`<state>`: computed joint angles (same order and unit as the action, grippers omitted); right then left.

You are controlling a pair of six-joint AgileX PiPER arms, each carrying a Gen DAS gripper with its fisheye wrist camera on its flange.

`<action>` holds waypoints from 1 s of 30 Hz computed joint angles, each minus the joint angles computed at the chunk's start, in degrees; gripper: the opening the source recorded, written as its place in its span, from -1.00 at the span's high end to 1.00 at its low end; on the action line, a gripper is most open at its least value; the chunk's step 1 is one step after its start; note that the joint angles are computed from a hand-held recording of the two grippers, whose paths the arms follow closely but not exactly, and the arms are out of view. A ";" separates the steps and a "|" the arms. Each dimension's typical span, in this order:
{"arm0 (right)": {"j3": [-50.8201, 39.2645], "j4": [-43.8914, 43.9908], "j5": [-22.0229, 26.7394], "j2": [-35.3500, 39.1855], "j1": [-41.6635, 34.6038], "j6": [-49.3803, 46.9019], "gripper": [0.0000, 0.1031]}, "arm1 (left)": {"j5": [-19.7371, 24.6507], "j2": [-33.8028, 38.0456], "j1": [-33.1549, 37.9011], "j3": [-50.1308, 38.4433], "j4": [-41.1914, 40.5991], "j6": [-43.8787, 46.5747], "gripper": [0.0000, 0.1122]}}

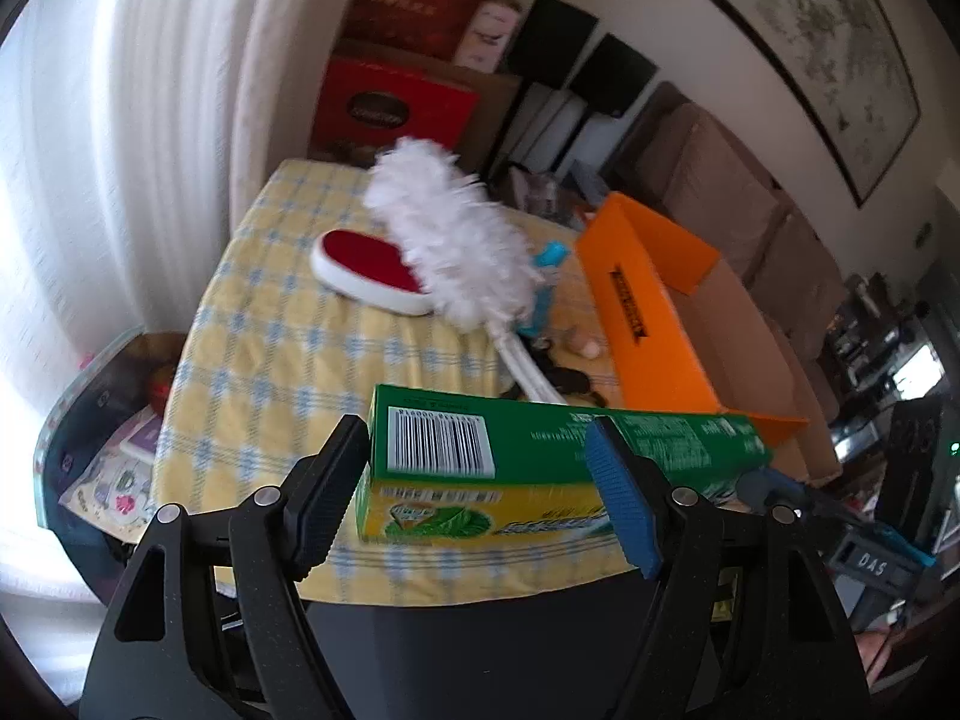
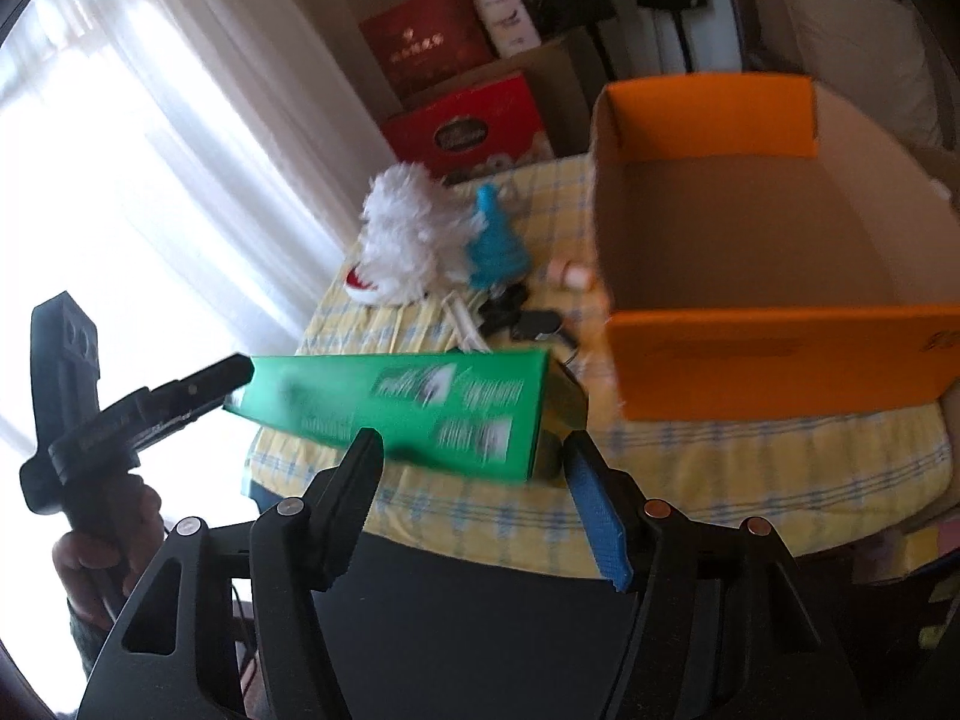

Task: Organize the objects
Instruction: 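Lift the toothpaste box with the left gripper and lower it into the orange box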

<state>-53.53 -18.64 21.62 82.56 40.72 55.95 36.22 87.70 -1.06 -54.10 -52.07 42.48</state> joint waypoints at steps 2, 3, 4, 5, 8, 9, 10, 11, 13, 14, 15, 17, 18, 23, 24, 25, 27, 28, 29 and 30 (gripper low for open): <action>-0.15 -3.37 2.10 -1.89 0.36 2.67 -0.27 | 0.06 -0.51 -1.35 -0.44 0.07 -0.91 -0.26; 0.00 -4.32 2.87 -2.88 0.29 3.39 -0.27 | 0.38 -0.75 -1.89 -0.77 -0.16 -1.24 -0.26; 0.17 -5.13 3.39 -3.70 0.23 4.11 -0.27 | 0.85 -1.02 -2.27 -1.05 -0.53 -1.36 -0.26; 0.52 -6.04 4.07 -4.93 0.16 4.83 -0.27 | 1.46 -1.44 -2.69 -1.46 -0.98 -1.48 -0.26; 1.08 -7.27 5.64 -8.22 -0.57 5.40 -0.27 | 2.42 -2.64 -4.33 -2.75 -1.10 -2.65 -0.26; 1.05 -7.94 6.14 -8.91 -0.69 5.90 -0.27 | 2.33 -3.04 -5.62 -3.59 -0.41 -3.78 -0.26; 1.23 -8.16 6.96 -10.34 -1.03 5.75 -0.27 | 2.03 -3.26 -6.77 -4.27 0.39 -4.96 -0.26; 1.11 -8.10 7.70 -11.46 -1.71 5.16 -0.27 | 1.63 -3.33 -8.04 -5.04 1.28 -6.28 -0.26; 0.80 -8.53 9.11 -13.08 -2.62 4.83 -0.27 | 0.57 -3.05 -11.22 -7.06 3.46 -9.38 -0.26; 0.41 -8.56 9.84 -13.66 -3.45 4.23 -0.27 | 0.06 -2.75 -12.52 -7.94 4.43 -10.70 -0.26; 0.25 -8.03 10.26 -14.27 -4.49 3.13 -0.27 | -0.77 -2.24 -14.39 -9.07 5.78 -12.48 -0.26; -0.30 -5.73 10.91 -15.30 -7.67 -0.67 -0.27 | -1.79 -1.15 -17.03 -11.06 7.76 -15.32 -0.26; -0.49 -4.37 11.04 -15.66 -9.35 -2.78 -0.27 | -2.18 -0.24 -18.76 -12.67 9.09 -17.21 -0.26; -0.10 7.40 10.07 -17.40 -21.04 -17.57 -0.27 | -2.87 5.23 -24.91 -20.12 13.86 -23.70 -0.27; 0.02 10.28 9.59 -17.36 -23.42 -20.73 -0.27 | -2.97 6.12 -25.62 -21.19 14.33 -24.50 -0.27; 0.20 14.03 9.15 -17.29 -26.20 -24.74 -0.27 | -3.03 7.43 -26.75 -22.87 15.38 -25.88 -0.27; 0.44 22.61 9.02 -16.71 -32.21 -33.73 -0.27 | -2.83 10.20 -28.84 -26.40 18.21 -29.02 -0.27; 0.64 25.72 8.93 -16.38 -34.41 -37.05 -0.27 | -2.44 11.63 -29.64 -28.23 19.50 -30.53 -0.27; 0.76 28.97 9.01 -15.76 -36.82 -40.46 -0.27 | -1.97 12.89 -30.35 -29.86 20.59 -31.87 -0.27; 0.87 31.81 9.30 -15.31 -39.02 -43.52 -0.27 | -1.30 14.47 -31.11 -31.76 21.77 -33.37 -0.27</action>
<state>-52.66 13.16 30.92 67.25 1.70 12.43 34.92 102.16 -32.17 -85.86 -30.30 9.11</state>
